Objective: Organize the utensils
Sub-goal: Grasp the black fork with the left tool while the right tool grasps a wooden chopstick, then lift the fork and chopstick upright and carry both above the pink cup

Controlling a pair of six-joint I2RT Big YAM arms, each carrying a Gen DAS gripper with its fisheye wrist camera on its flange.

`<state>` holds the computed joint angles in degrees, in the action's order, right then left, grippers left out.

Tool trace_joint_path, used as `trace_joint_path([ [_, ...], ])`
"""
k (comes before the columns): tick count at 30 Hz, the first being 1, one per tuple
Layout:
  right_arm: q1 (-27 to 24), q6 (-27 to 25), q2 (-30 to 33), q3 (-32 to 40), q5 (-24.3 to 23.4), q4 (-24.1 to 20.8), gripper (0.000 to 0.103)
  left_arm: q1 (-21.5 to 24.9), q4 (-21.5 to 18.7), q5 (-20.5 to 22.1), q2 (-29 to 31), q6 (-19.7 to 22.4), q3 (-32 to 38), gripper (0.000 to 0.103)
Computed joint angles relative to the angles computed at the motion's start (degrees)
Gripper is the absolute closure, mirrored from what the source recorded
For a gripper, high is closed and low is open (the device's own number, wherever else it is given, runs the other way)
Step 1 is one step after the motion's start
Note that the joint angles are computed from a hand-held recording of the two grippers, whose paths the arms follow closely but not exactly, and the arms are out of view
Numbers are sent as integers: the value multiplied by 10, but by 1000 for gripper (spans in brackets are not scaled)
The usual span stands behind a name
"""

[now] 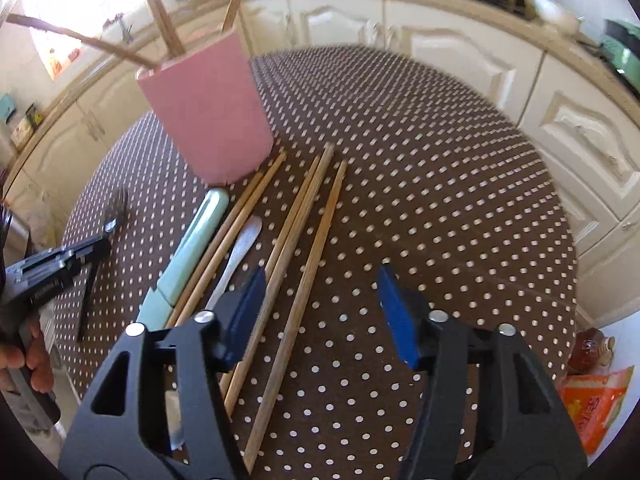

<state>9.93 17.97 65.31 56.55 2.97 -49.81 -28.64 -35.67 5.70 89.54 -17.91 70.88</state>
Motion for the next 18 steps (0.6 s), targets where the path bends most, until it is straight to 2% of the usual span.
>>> trace_joint_path([
  [2,-4,-14,14,11,-4,-20,60,16,40,46,-13,-33,-21,93],
  [3,-5,-20,20,17,-3,-29,63,20,57,55,-19,-40,-29,93],
  [7,-1,-51,56,54,10,-67,72,31,88,102,-25,-62,-35,93],
  [9,0,-67,77,75,19,-86,77,30,102,105,-37,-68,-45,93],
  [11,2,-83,92,89,24,-96,90,28,120,107,-53,-72,-59,93],
  [15,-8,-91,98,96,10,-87,96,28,187,121,-84,-86,-98,93],
  [18,-30,-85,74,71,-13,-47,97,22,244,111,-107,-86,-124,93],
])
